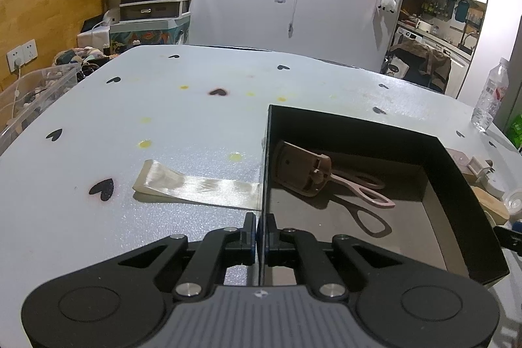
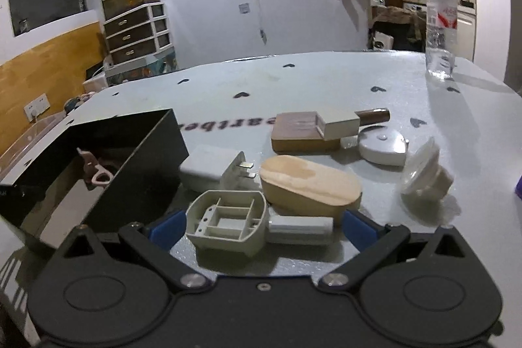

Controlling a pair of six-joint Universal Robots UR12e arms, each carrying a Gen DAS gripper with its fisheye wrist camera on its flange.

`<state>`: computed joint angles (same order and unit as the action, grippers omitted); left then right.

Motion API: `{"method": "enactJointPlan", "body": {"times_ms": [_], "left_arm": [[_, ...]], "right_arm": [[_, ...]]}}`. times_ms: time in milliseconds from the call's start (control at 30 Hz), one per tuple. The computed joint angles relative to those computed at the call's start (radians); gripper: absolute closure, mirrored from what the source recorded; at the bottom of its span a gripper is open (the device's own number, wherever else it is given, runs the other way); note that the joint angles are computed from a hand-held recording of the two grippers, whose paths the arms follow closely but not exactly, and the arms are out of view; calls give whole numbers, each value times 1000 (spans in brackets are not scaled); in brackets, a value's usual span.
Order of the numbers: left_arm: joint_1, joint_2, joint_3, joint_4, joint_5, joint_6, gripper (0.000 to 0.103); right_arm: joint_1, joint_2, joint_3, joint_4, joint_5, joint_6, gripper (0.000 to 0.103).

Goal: Organize rigid objects
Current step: 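Move the right gripper back toward the white plastic holder, then grasp the white plastic holder with the right gripper, then carry the white holder with the right gripper and release it into the box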

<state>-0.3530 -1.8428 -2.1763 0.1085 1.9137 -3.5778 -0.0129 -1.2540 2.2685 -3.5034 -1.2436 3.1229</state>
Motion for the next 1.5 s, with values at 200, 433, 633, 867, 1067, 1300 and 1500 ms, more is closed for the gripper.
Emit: {"method": "enactJointPlan", "body": {"times_ms": [200, 433, 633, 867, 1067, 1300, 1500], "left_arm": [[3, -1, -4, 12, -8, 3, 98], [3, -1, -5, 14, -9, 3, 98], [3, -1, -5, 13, -9, 3, 98], [2, -1, -5, 12, -6, 3, 98], [3, -1, -5, 11, -7, 3, 98], [7, 7, 4, -32, -16, -10, 98], [8, 11, 9, -54, -19, -4, 98]], "right_arm": [[1, 10, -30, 64, -25, 154, 7], [22, 15, -28, 52, -91, 64, 17], [6, 15, -16, 19, -52, 58, 38], [-13, 10, -3, 9, -14, 71, 39], [-41, -11, 14, -58, 58, 116, 39], [-39, -45, -27, -24, 252, 118, 39], [23, -54, -131, 290, 372, 38, 39]]}}
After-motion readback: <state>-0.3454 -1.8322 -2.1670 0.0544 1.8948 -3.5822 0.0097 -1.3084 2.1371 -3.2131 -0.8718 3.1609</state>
